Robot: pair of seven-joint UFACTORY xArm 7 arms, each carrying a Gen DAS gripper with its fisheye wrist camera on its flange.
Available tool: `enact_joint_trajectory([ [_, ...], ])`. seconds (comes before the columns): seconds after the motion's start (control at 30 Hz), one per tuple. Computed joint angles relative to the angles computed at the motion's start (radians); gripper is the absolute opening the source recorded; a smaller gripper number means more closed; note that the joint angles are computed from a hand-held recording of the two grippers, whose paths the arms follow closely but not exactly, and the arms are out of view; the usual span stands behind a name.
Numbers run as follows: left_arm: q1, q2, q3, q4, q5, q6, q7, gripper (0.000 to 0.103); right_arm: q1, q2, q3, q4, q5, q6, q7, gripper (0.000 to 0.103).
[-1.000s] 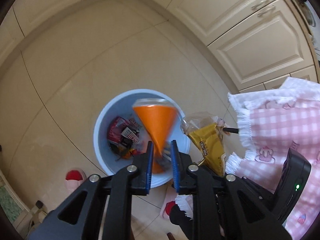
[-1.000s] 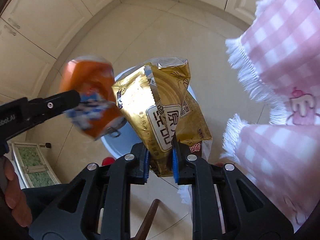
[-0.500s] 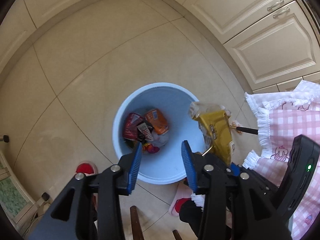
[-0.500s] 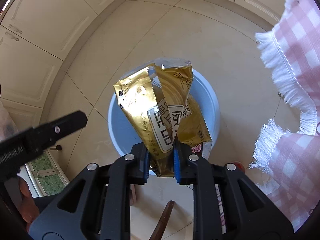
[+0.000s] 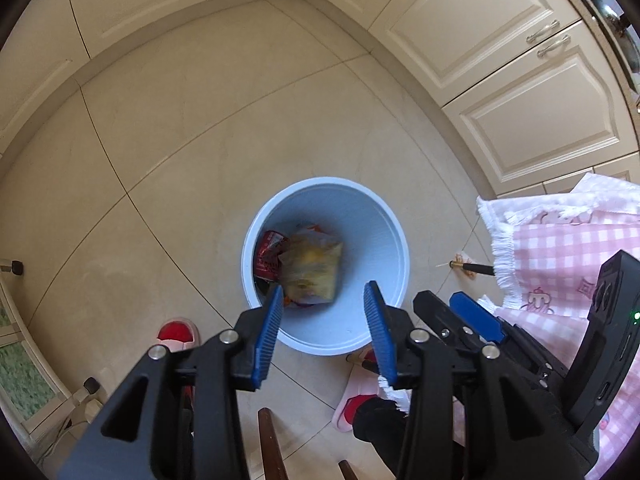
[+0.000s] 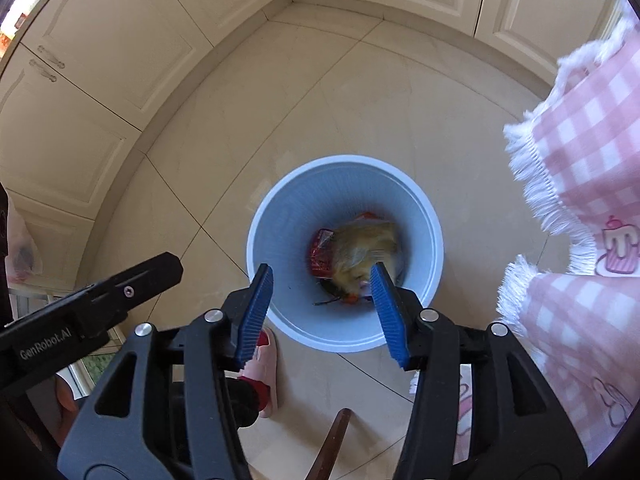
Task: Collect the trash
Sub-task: 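Move both tools back over the table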
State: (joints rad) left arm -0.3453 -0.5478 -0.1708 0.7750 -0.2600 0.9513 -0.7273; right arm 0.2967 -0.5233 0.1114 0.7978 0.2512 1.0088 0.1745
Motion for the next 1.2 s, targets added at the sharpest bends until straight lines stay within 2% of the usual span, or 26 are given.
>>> enact_joint_trajectory([
  [0.3, 0.013, -0.116, -0.026, 0.063, 0.06, 0.094, -0.031, 0.041, 0.003, -0.099, 0.04, 0.108, -0.071, 0.077, 0.04, 0.051],
  [0.4, 0.023, -0.158, -0.048, 0.122, 0.095, 0.135, -0.044, 0.042, -0.001, -0.149, 0.058, 0.162, -0.107, 0.108, 0.048, 0.051],
  [0.5, 0.04, -0.196, -0.084, 0.197, 0.148, 0.183, -0.054, 0.053, -0.008, -0.2, 0.073, 0.237, -0.145, 0.146, 0.05, 0.052],
  [0.67, 0.042, -0.196, -0.13, 0.348, 0.184, 0.226, -0.032, 0.055, -0.041, -0.282, 0.069, 0.363, -0.185, 0.21, 0.038, 0.054],
  [0.77, 0.053, -0.171, -0.178, 0.454, 0.203, 0.223, -0.037, 0.061, -0.075, -0.334, 0.045, 0.438, -0.201, 0.254, 0.027, 0.058],
  [0.93, 0.065, -0.058, -0.286, 0.662, 0.254, 0.234, -0.032, 0.066, -0.139, -0.418, -0.037, 0.512, -0.213, 0.321, -0.013, 0.061],
  [1.07, 0.052, 0.123, -0.403, 0.851, 0.31, 0.227, -0.043, 0.067, -0.21, -0.478, -0.131, 0.545, -0.248, 0.374, -0.058, 0.062],
  [1.13, 0.039, 0.225, -0.477, 0.948, 0.368, 0.238, -0.064, 0.067, -0.244, -0.486, -0.174, 0.566, -0.263, 0.394, -0.08, 0.062],
  [1.2, 0.014, 0.374, -0.578, 1.075, 0.457, 0.256, -0.079, 0.068, -0.279, -0.494, -0.228, 0.586, -0.283, 0.422, -0.101, 0.062],
])
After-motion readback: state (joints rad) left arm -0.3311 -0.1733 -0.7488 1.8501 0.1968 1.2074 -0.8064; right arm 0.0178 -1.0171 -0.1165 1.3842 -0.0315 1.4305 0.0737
